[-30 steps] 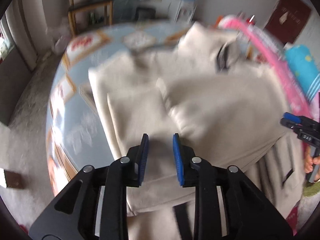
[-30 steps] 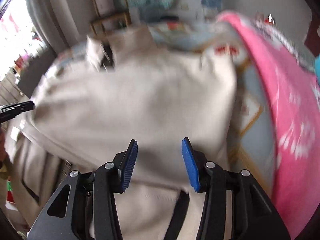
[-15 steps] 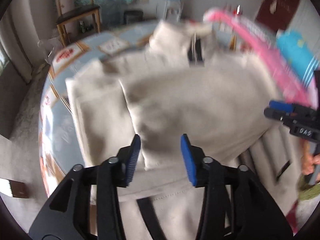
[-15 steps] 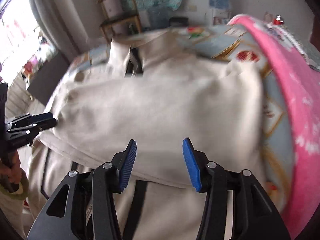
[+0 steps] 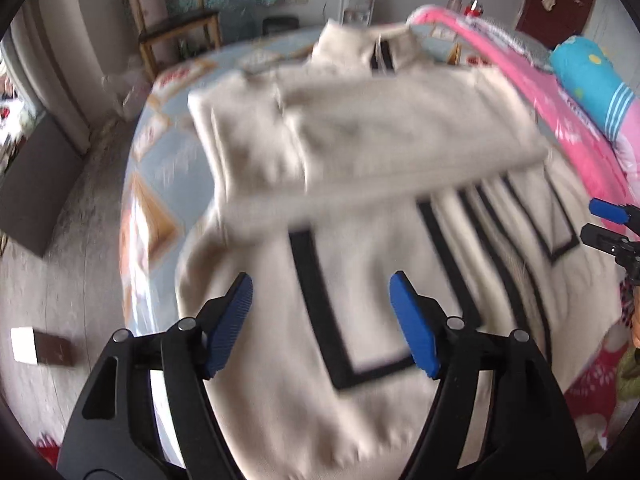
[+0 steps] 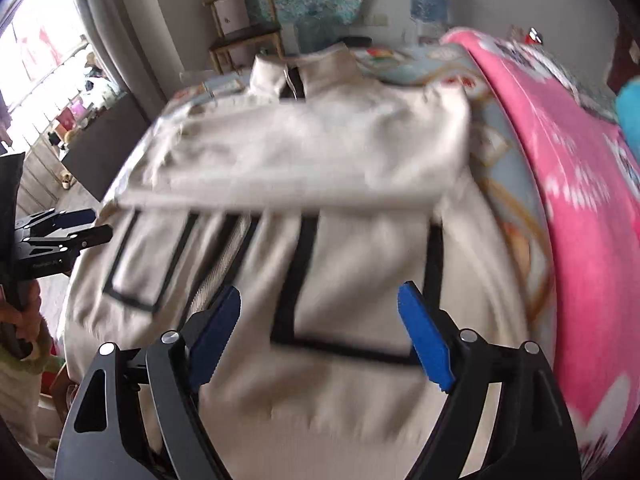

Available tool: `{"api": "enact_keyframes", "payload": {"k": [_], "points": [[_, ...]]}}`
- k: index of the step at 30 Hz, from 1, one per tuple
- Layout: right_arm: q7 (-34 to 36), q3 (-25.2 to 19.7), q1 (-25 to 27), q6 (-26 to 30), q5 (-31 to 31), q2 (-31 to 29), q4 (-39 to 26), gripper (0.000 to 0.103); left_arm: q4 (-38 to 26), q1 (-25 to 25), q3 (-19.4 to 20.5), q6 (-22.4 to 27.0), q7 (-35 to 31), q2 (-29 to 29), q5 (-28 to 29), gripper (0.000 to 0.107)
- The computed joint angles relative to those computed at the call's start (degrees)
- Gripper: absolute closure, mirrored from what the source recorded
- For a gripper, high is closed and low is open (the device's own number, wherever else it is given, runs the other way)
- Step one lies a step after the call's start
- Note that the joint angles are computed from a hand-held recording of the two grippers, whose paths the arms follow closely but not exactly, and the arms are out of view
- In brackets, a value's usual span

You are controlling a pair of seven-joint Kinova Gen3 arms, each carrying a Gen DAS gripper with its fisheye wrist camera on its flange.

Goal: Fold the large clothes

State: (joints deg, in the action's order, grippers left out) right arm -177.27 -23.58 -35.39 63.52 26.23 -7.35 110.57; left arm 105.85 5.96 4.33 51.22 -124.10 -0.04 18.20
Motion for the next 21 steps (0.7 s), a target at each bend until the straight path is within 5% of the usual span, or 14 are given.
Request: {"api": "enact_keyframes", "payload": {"k": [3,6,13,21], "points": [[-4.3,0.4,-2.0,-1.2,-3.2,1.8,2.5,0.024,5.3,-0.2,0.2,-2.5,1.0,-0.7,-1.3,0.039],[-6.7,-2.0,-3.6,4.2,-2.1,4.8,-0.1,0.024,9.2,0.1,0.6,-6.8,2.2,-3.8,-3.6,0.029],[-14.8,-3.6,-11.9,10.3,4.3,6.8,-3.5,0.022,11.3,0.3,-1.2,-5.7,3.2,-5.8,-4.0,0.025],[-15.0,-0.2,-16.5,10.1,4.1,9.6,-3.6,0.018,13.7,1.0,-0.3,-8.6,11.0,-7.6,-7.3,0.020]]}}
